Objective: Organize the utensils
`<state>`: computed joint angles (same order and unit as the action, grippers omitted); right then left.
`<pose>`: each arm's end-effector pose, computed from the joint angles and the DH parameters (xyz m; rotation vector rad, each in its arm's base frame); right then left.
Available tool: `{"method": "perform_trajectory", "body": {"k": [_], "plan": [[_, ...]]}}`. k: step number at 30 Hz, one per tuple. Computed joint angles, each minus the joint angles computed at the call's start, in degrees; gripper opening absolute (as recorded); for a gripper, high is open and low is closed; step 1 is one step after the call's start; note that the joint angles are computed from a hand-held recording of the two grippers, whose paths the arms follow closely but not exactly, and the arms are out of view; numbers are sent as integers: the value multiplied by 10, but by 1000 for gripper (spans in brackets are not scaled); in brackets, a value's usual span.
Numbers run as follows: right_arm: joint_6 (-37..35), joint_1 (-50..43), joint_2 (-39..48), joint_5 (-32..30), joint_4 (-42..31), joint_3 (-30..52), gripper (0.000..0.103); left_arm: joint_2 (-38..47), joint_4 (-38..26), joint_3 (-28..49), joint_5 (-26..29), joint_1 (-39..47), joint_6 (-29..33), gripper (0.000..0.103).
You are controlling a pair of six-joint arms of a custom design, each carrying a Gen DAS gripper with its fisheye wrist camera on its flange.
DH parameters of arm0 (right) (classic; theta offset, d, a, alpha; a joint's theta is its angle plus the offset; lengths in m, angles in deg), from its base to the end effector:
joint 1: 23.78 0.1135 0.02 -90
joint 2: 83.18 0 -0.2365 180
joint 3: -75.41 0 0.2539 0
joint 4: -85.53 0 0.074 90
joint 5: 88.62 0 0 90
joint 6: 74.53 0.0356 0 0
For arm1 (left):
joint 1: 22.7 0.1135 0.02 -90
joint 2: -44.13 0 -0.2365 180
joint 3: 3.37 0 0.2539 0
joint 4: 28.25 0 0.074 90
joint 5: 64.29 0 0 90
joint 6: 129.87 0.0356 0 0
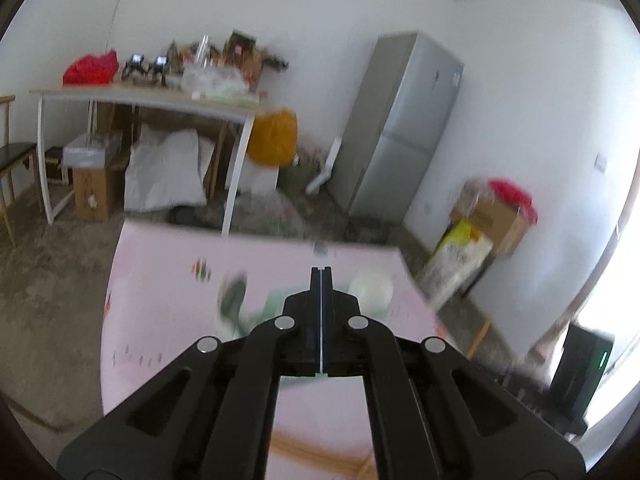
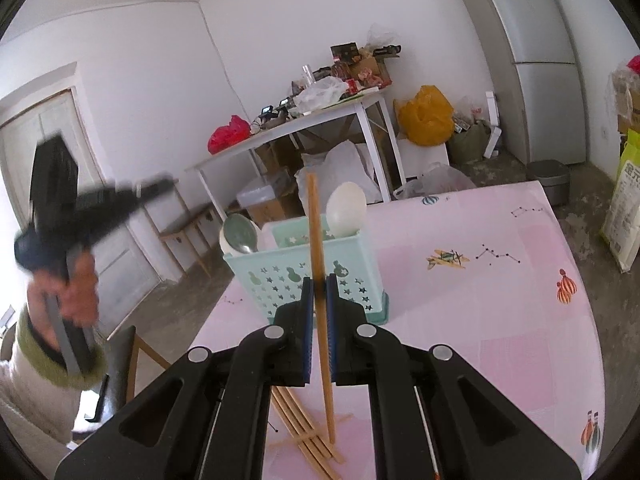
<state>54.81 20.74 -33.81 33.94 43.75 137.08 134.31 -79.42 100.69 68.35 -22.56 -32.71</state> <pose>0.1593 0.1298 0.2959 0.2483 1.9997 0.3428 0.3470 -0.0233 0.3502 0.5286 2.0509 -0.7443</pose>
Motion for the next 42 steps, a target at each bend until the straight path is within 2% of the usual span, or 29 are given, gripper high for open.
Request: {"method": "perform_trajectory", "body": {"k": [7, 10, 11, 12, 16, 18, 20, 23, 26, 35, 42], "plan": [[21, -2, 2, -3, -9, -6, 6, -20, -115, -111, 28, 39, 167, 11], [24, -6, 7, -4, -10, -4, 6, -21, -160, -143, 31, 36, 225, 18], [24, -7, 8, -4, -11, -2, 6, -19, -177, -150, 31, 34, 246, 24], [25, -8, 11, -4, -11, -1, 6, -14, -196, -155, 26, 28, 270, 29], [26, -10, 17, -4, -11, 3, 6, -13, -213, -197, -6, -12, 318, 33], [27, -11, 20, -4, -11, 5, 6, -29, -190, -229, -32, -39, 319, 33], [26, -11, 20, -4, -12, 6, 6, -48, -141, -267, -89, -78, 315, 33], [26, -11, 21, -3, -12, 6, 6, -55, -104, -297, -132, -115, 313, 33], [26, -10, 22, -3, -12, 7, 6, -35, -97, -296, -147, -129, 304, 32], [21, -13, 22, -4, -11, 9, 6, 7, -82, -282, -163, -141, 265, 9], [16, -26, 4, -15, -2, -2, 6, 16, -80, -281, -153, -127, 269, 5]]}}
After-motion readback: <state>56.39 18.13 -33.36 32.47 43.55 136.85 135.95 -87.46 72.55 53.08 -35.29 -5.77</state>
